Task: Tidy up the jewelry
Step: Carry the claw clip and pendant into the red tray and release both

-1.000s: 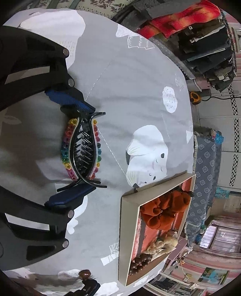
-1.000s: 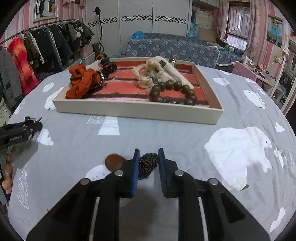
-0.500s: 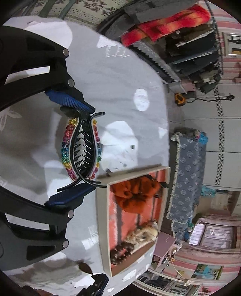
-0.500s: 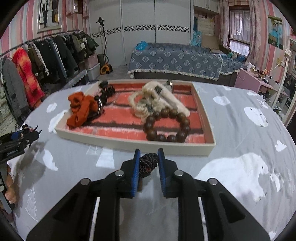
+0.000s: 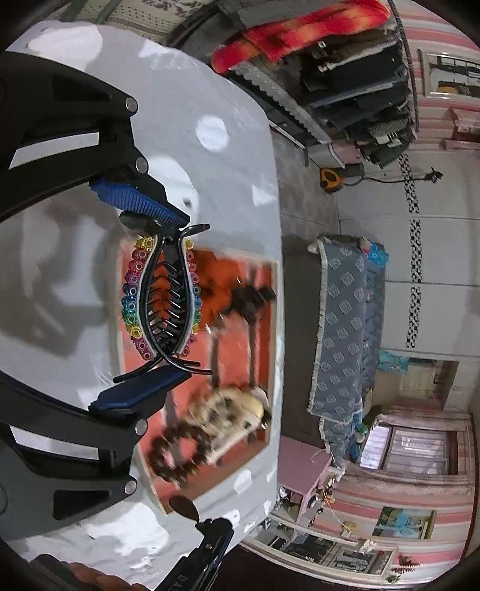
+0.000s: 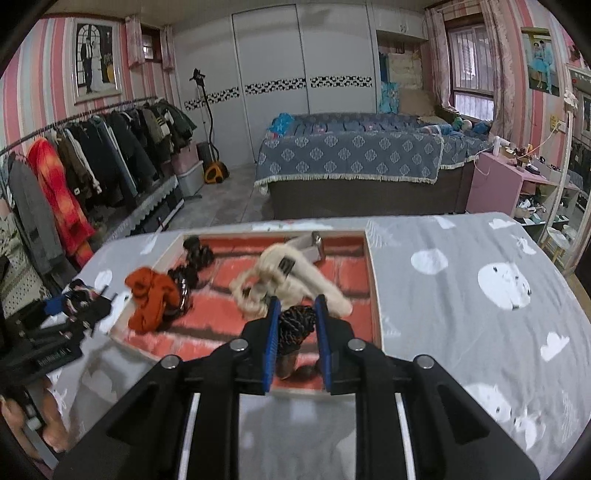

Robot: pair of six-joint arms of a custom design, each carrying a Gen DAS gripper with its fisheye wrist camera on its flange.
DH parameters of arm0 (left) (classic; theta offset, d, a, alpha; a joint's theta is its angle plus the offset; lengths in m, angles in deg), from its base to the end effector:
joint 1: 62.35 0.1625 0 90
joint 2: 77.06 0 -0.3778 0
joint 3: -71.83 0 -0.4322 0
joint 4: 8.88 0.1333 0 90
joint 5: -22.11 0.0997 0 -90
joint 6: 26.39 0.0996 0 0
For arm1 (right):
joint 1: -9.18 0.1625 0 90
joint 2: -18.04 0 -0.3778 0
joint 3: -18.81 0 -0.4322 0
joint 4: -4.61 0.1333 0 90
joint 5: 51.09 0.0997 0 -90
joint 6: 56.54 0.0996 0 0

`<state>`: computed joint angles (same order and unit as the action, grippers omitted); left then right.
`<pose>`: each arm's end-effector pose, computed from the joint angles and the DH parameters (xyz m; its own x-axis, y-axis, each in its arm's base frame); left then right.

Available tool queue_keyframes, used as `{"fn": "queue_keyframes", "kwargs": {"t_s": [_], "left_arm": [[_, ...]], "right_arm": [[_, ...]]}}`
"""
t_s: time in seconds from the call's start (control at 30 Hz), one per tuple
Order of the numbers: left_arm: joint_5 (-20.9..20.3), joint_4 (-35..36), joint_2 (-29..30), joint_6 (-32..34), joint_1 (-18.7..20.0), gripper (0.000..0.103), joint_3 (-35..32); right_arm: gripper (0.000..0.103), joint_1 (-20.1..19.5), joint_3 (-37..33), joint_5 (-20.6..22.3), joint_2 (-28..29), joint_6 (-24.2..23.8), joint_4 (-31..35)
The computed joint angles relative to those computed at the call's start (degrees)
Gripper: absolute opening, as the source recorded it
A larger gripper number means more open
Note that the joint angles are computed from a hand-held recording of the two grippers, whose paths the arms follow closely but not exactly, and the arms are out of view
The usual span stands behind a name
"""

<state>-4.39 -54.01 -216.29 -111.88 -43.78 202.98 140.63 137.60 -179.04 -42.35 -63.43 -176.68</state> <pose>-0.1140 -0.2730 0.3747 -0.7280 -0.2076 -0.6534 0.4245 0.6119 -0.6674 0.4111 -0.3567 0.1110 -0.7396 -0.3452 0.5778 -0.6493 0.5923 -0.4772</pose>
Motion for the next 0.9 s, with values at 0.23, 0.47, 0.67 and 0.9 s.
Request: {"fn": "queue_keyframes", "kwargs": {"t_s": [0.23, 0.47, 0.67, 0.9], "left_arm": [[4.3, -25.0, 5.8, 18.2, 7.3, 0.074, 4.3], [6.2, -38.3, 8.3, 28.8, 12.9, 0.074, 8.3], [5.5, -49.7, 9.2, 38.3, 16.7, 0.074, 10.0], [6.2, -53.5, 10.1, 41.4, 17.5, 0.074, 11.2]], "right_arm": [[0.019, -3.3, -1.3, 2.8, 2.0, -3.1, -2.9], [0.019, -5.7, -1.8, 3.5, 4.6, -5.5, -5.1], [0.019, -6.6, -2.2, 2.0, 6.8, -6.5, -7.1], [0.019, -6.8, -2.9, -0.1, 8.4, -7.5, -7.2]]}}
